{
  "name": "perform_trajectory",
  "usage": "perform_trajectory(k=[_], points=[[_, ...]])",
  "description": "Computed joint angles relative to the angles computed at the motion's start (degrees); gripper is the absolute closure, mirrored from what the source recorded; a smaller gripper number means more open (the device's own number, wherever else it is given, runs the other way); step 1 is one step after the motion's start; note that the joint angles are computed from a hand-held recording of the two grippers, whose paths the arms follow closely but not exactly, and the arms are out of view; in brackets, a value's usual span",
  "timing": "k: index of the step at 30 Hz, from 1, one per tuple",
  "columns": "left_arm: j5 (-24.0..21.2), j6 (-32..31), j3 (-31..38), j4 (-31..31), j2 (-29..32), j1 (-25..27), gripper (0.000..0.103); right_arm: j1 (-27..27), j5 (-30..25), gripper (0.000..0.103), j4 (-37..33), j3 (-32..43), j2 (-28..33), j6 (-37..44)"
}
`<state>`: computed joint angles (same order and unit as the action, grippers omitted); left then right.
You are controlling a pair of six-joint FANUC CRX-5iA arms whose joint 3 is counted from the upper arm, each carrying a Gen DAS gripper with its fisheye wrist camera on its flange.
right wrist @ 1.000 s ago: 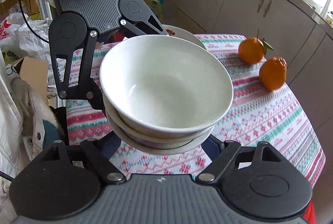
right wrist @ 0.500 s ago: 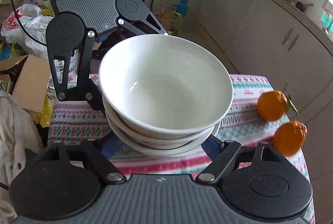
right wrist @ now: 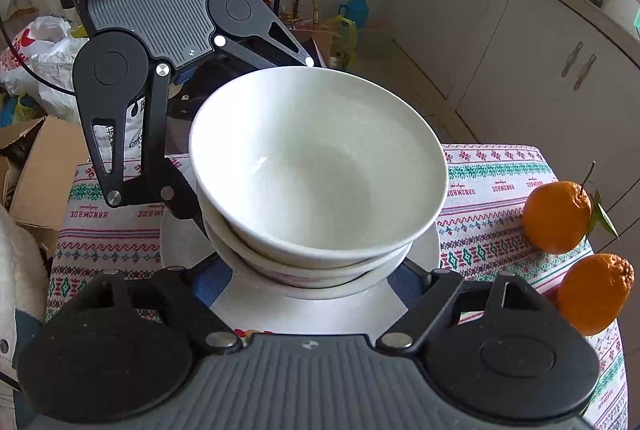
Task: Organize plates and bowls
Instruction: 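Lift the bowl stack with both tools and carry it over the white plate stack, then lower the bowls onto the plates, open both tools and pull them back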
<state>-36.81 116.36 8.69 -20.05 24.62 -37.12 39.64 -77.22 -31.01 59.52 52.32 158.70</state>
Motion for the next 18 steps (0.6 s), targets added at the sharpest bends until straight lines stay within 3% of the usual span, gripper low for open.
perform_trajectory(k=[11,14,15,18], points=[[-1.39,1.32,1.05,-2.15,0.56,-0.90,0.025,-0.24,0.15,0.015,-0.36,0.95,1.28,-1.37],[-2.80,5.97,2.21,-6.02,0.77,-2.50,0.023,-0.61,0.40,0.003,-1.57,0.10,0.80,-2.11],[-2.56,8.12,2.02,-7.26,0.49,-3.00,0.017,-0.74,1.48,0.000,-2.02,-1.42,-0.10,-1.97],[-4.55,17.14,2.34,-14.45,-0.35,-6.11,0.008,-0.84,4.30,0.000,-1.96,-6.90,-3.50,-1.07]])
